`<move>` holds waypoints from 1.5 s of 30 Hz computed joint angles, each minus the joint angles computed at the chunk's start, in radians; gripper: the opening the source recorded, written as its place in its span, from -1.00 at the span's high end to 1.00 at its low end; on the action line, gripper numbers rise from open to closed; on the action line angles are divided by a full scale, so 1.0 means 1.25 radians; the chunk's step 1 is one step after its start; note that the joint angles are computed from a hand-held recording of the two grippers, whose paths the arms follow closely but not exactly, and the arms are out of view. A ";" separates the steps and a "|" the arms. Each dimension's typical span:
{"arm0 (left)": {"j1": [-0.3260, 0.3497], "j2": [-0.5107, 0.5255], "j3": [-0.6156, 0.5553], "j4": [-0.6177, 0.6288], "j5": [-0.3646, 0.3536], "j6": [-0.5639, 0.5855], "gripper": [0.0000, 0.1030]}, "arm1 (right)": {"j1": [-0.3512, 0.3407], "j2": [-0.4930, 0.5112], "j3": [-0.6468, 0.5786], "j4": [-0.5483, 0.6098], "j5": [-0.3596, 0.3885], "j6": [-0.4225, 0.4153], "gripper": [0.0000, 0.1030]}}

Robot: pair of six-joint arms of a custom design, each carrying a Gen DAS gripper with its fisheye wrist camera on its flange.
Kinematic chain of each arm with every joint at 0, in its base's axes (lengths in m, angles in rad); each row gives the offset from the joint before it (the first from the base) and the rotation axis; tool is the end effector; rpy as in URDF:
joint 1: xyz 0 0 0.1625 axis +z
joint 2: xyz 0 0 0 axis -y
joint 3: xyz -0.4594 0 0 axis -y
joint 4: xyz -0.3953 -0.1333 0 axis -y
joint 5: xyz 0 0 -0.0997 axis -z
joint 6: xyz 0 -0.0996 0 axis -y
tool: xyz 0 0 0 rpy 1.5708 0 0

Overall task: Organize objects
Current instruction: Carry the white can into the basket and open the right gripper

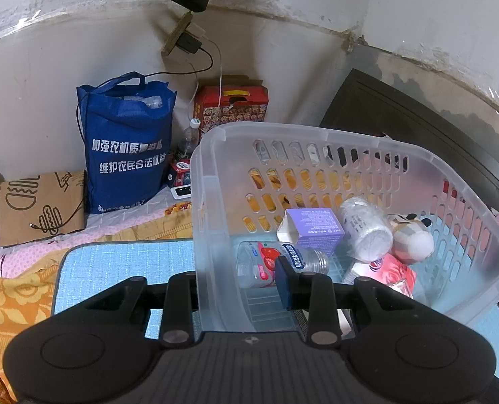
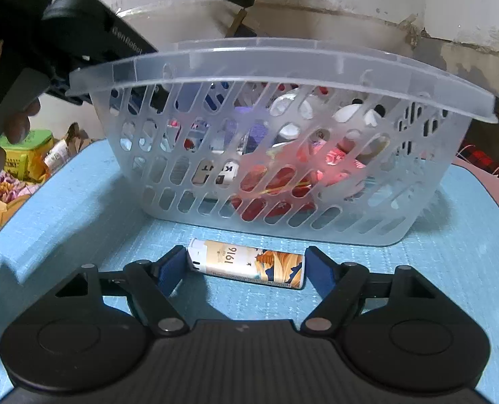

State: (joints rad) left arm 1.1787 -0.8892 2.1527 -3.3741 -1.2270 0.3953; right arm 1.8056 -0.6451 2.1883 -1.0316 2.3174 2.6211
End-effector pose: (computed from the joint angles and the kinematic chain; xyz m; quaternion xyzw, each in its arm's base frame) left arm -0.0532 -0.5653 0.1133 0.3222 0.8944 -0.2624 0.1653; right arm 0.1553 -0.3669 -0.0791 0.1251 -0.8149 0.4208 0.3785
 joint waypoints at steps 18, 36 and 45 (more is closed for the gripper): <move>-0.001 -0.001 0.000 0.001 0.005 0.006 0.29 | 0.016 -0.156 0.231 -0.078 -0.051 -0.056 -0.53; -0.007 -0.003 -0.003 0.019 0.028 -0.004 0.29 | 0.047 -0.381 -0.074 0.433 -0.107 -0.034 -0.53; -0.007 -0.002 -0.004 0.023 0.026 -0.002 0.29 | -0.045 -0.276 -0.160 0.554 -0.168 0.007 -0.53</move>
State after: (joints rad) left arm 1.1703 -0.8918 2.1472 -3.3451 -1.1945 0.3925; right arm 1.7492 -0.9906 1.9880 -0.3394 2.1070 2.6298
